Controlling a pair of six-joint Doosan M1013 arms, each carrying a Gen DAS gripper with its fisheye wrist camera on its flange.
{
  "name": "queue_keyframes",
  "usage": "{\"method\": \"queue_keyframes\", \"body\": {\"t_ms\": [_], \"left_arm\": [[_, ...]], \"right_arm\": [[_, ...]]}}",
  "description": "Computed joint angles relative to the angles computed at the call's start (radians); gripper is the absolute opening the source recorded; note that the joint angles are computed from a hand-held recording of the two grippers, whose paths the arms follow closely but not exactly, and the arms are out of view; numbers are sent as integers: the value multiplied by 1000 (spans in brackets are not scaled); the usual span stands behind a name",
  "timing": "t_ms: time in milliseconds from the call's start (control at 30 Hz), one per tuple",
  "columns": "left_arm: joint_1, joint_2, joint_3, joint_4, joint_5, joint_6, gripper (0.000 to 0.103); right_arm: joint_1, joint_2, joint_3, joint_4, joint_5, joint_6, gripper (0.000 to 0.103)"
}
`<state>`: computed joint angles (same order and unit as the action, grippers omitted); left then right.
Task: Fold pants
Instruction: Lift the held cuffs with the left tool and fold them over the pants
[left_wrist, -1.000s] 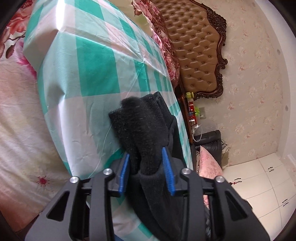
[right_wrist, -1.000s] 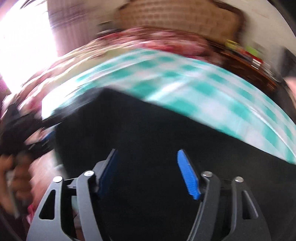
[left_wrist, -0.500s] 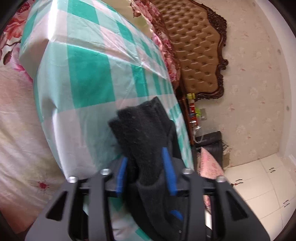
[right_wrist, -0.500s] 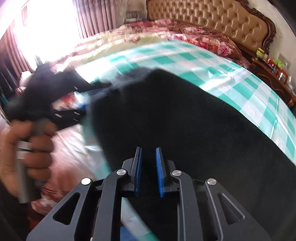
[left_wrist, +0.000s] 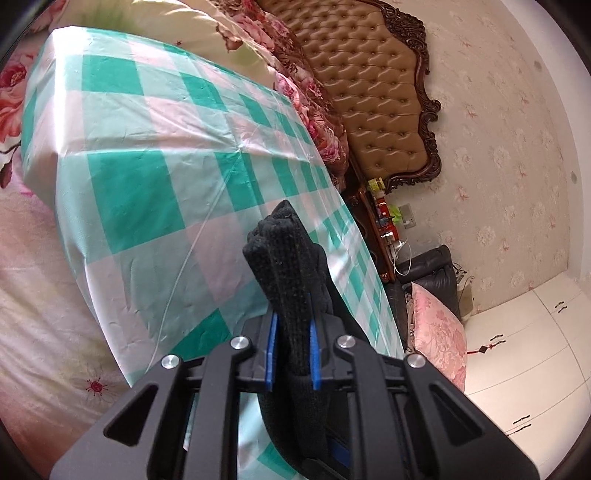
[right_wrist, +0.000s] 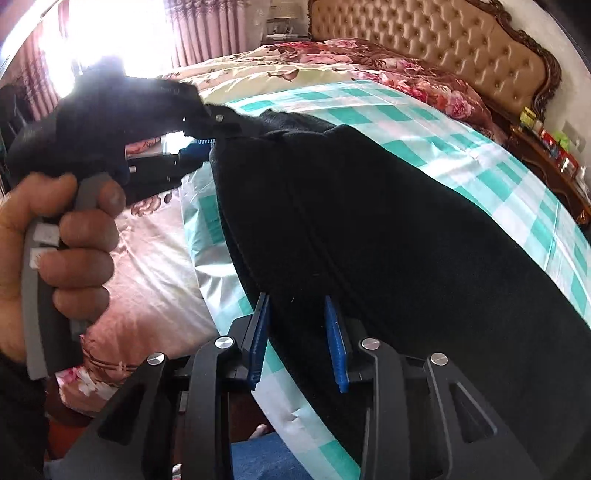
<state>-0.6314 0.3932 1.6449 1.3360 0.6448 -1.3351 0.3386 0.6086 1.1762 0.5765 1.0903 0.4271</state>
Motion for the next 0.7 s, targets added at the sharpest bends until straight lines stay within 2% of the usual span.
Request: {"method": "queue_keyframes", "body": {"t_ms": [167,233,300,367,567,600,667,700], "left_arm": [[-6,-1,21,20,0,-52,13],[-9,0,27,23,0,-65,13],[-10,1,31,29,-1,-83,13],[-9,2,31,25,-1,-82,13],[-9,4,38,24,-8,-108,17],[-9,5,38,25,-9,-114,20],[-8,4,42,14,-11,-122,41],[-7,4,45,24,-16,-135,41]], "right_arm": [[-16,-9,-5,30,-1,26,31],[-23,-16,-2,41,-31,36,31],[-28,-16,-10,43,-67,56,39],[-31,-13,-18,31,-108,87,42],[-36,45,-106,-45,-118,230,42],[-36,59,-126,-62,-121,257,42],[-36,83,-161,-108,-129,313,42],[-36,109,-200,-151,-126,374,42]]}}
